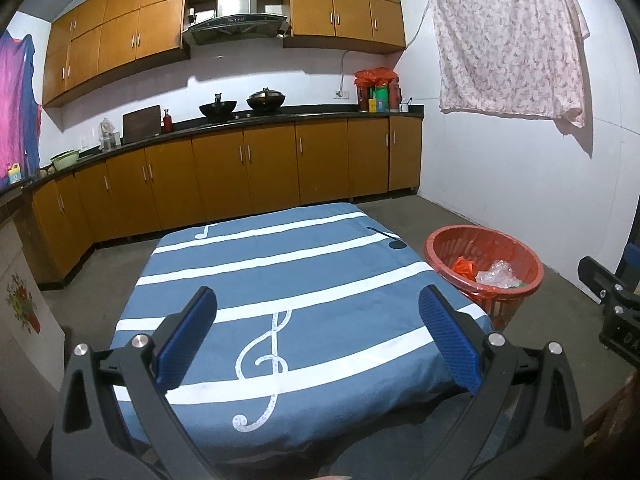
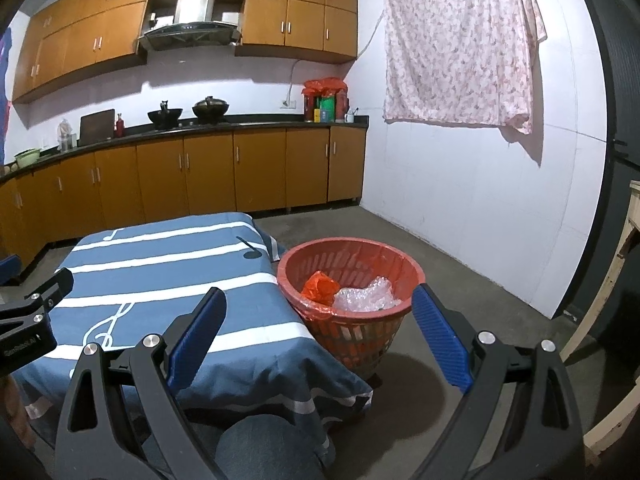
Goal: Collect trash
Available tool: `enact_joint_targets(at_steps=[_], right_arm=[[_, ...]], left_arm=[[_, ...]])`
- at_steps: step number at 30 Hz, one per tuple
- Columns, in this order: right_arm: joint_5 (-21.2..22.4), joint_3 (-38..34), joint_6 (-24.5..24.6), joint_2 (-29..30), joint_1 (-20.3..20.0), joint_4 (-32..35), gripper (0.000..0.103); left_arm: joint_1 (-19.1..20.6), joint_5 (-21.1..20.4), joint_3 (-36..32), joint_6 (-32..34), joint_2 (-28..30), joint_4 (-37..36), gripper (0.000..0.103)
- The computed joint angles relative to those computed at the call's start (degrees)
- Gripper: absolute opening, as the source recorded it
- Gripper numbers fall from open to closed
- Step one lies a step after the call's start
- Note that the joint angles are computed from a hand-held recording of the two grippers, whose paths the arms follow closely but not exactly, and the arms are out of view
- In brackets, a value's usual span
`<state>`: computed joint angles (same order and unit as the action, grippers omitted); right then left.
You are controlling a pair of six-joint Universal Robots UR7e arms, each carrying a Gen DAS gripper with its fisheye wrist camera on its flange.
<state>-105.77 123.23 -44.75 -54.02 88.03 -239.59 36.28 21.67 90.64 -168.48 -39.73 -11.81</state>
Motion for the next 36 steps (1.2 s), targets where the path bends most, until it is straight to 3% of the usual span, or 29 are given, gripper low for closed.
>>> enact_joint_targets(at_steps=[36], right_arm=[[0.5, 0.9, 0.2, -0.5, -0.1, -2.0, 0.093]], left_arm=[[-0.3, -0.1, 0.3, -1.1, 0.7, -0.3, 0.099]])
